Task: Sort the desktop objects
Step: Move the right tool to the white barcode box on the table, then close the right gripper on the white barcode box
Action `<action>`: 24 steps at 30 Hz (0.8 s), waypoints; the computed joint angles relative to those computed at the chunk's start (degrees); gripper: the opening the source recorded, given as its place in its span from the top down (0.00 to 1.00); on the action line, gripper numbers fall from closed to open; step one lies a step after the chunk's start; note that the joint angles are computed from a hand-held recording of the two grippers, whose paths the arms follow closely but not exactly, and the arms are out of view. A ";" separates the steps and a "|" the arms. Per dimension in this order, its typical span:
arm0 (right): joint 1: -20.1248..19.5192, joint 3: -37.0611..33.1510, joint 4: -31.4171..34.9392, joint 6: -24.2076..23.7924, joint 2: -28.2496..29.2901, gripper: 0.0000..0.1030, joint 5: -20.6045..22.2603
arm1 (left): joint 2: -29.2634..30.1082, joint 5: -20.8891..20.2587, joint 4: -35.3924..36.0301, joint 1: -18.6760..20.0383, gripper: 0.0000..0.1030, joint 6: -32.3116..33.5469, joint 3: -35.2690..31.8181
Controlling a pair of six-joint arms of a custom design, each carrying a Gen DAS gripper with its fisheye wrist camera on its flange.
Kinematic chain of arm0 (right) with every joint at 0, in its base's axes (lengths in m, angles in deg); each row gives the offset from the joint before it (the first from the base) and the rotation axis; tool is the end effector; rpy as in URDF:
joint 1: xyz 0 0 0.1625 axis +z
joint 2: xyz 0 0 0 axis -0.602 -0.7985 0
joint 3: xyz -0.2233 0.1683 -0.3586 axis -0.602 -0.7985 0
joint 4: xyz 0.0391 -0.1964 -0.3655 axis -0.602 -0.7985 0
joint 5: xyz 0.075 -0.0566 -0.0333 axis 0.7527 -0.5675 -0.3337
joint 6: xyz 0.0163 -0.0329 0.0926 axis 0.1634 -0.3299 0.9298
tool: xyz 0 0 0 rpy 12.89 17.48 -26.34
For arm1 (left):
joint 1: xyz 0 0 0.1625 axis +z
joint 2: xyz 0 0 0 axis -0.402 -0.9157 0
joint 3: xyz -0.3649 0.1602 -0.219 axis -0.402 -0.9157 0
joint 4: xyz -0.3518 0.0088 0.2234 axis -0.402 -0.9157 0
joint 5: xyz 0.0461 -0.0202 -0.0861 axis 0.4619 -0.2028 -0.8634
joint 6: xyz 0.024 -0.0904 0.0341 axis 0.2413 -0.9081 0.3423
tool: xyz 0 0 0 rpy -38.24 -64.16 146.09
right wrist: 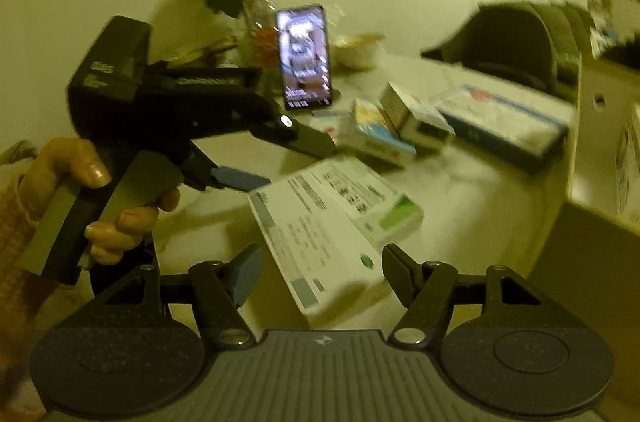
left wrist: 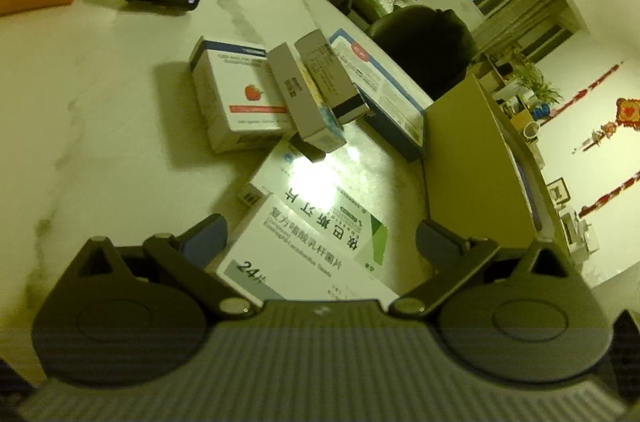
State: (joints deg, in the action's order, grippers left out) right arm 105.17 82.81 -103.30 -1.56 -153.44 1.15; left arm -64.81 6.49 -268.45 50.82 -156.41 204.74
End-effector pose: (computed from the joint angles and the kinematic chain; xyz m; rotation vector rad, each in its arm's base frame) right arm 0.0199 -0.3583 0.2740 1.5359 -2.6254 0.4445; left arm -0.2315 -0.3586 0.0053 -0.3242 2.5959 -1.2986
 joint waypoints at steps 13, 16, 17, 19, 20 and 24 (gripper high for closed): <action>1.32 -1.64 0.58 8.35 4.31 0.28 -5.39 | 1.02 -1.53 -4.08 1.19 0.04 0.65 0.67; 1.61 -2.49 2.93 9.75 4.39 0.28 -6.14 | 0.86 -1.64 -3.36 1.35 0.04 1.33 0.28; 1.63 -2.68 3.40 10.25 4.48 0.28 -6.16 | 0.76 -1.77 -3.01 1.43 0.04 1.51 0.15; 1.51 -2.67 3.28 10.65 4.51 0.28 -5.67 | 0.63 -2.09 -2.86 1.48 0.04 1.99 0.07; 1.44 -2.58 2.86 10.90 4.56 0.28 -5.39 | 0.73 -2.25 -3.35 1.45 0.04 2.22 0.14; 0.34 -2.18 2.20 10.86 3.76 0.28 -2.64 | 1.27 -1.56 -4.91 0.69 0.04 2.36 0.70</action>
State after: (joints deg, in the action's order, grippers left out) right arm 105.51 80.63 -101.10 9.30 -149.68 -1.49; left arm -63.54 4.93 -273.36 51.50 -154.05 205.44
